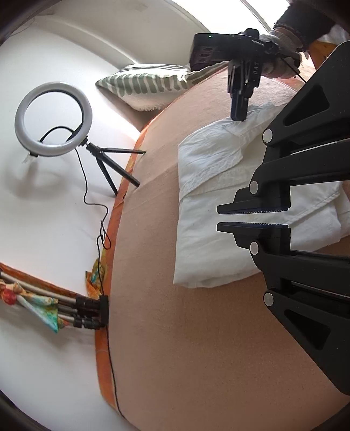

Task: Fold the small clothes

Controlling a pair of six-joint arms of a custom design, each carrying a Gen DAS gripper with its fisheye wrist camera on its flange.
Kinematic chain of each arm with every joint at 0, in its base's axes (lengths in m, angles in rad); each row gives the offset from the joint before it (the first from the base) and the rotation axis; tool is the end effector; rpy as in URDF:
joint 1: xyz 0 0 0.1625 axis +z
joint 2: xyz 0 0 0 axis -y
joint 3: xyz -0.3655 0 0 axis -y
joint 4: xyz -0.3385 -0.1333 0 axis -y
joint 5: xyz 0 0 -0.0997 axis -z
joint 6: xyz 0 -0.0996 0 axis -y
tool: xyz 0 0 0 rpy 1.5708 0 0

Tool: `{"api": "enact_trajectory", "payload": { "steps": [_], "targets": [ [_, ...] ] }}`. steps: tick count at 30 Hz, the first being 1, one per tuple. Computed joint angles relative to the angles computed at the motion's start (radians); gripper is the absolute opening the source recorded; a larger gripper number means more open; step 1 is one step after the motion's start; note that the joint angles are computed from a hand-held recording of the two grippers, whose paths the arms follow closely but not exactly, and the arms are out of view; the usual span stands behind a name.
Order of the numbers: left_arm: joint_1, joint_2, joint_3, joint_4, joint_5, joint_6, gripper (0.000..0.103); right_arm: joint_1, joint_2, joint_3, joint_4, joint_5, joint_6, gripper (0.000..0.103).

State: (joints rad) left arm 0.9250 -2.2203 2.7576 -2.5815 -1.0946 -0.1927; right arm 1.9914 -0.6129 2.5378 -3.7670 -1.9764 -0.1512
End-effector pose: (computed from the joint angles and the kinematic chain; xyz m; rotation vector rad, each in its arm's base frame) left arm 0.0232 -0.2665 0.2470 0.4635 2.7315 -0.8827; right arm 0.2092 -0.2375 -0.0062 0.6996 -2.6529 0.4467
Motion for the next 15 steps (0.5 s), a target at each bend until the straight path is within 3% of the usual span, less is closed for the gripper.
{"api": "enact_trajectory", "payload": {
  "steps": [2, 6, 8, 9, 11, 13, 15],
  "targets": [
    [0.06, 0.077, -0.008, -0.055, 0.011, 0.031, 0.004, -0.015, -0.005, 0.011, 0.01, -0.003, 0.015, 0.018],
    [0.098, 0.111, 0.014, -0.071, 0.041, 0.07, 0.004, -0.011, -0.026, 0.021, 0.073, -0.033, 0.038, 0.018],
    [0.125, 0.101, 0.008, -0.087, 0.025, 0.075, 0.006, 0.006, -0.059, 0.031, 0.114, -0.05, 0.073, 0.026],
    [0.143, 0.1, -0.002, -0.094, 0.012, 0.075, 0.013, 0.004, -0.076, 0.047, 0.104, -0.039, 0.087, 0.03],
    [0.251, 0.145, -0.041, -0.176, -0.119, 0.106, 0.024, -0.017, -0.107, 0.094, 0.052, 0.0, 0.126, 0.051],
    [0.344, 0.22, -0.089, -0.234, -0.216, 0.094, 0.043, -0.056, -0.11, 0.143, -0.038, 0.046, 0.159, 0.067],
    [0.415, 0.29, -0.136, -0.259, -0.297, 0.097, 0.043, -0.11, -0.095, 0.186, -0.119, 0.101, 0.176, 0.068]
  ]
}}
